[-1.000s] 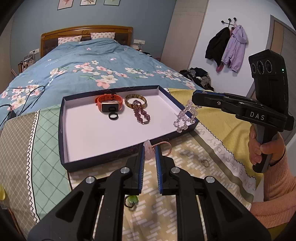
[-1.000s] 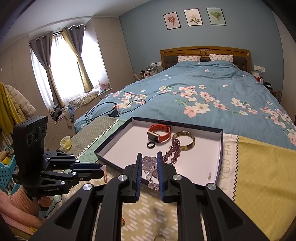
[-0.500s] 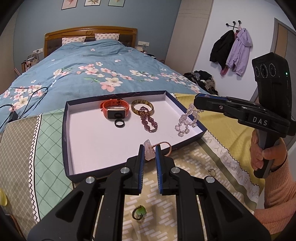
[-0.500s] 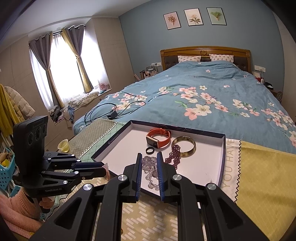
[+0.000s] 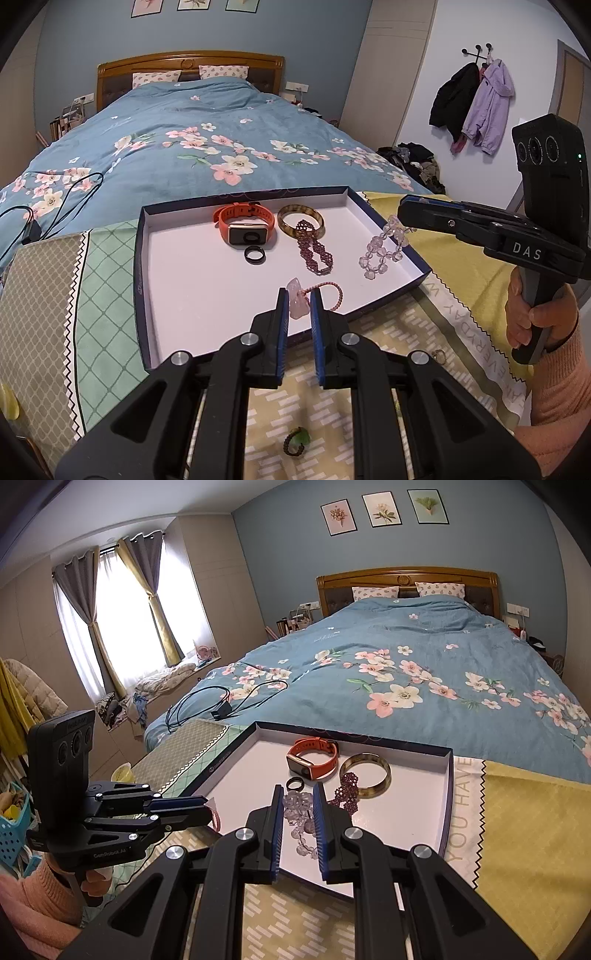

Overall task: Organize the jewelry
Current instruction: 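Carry the pink pendant and clear crystal bracelet with both tools over the box, then lower the clear crystal bracelet into the box and open the right tool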

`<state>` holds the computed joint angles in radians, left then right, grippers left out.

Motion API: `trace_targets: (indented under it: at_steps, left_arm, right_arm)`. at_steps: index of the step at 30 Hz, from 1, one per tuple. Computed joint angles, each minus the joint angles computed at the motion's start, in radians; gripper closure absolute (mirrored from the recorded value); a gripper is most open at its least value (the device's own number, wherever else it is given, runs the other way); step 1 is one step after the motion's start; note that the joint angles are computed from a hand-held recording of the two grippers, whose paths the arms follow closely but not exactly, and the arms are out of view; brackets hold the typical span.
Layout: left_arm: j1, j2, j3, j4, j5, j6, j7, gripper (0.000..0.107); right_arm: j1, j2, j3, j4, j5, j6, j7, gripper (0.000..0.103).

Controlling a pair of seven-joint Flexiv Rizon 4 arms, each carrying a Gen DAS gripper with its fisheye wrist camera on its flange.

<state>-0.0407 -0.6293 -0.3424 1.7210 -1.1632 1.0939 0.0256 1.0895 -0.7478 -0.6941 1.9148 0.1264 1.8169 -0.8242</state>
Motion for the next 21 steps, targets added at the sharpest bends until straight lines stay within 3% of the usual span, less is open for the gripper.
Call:
trace_targets:
  at_steps: [21]
  left_arm:
    - [0.005,-0.041,-0.022,-0.054,0.083,0.040,-0.074,0.095]
  right_arm:
    - [-0.086,-0.008,0.075,-0.046,-0.024,-0.006,0.017,0.089]
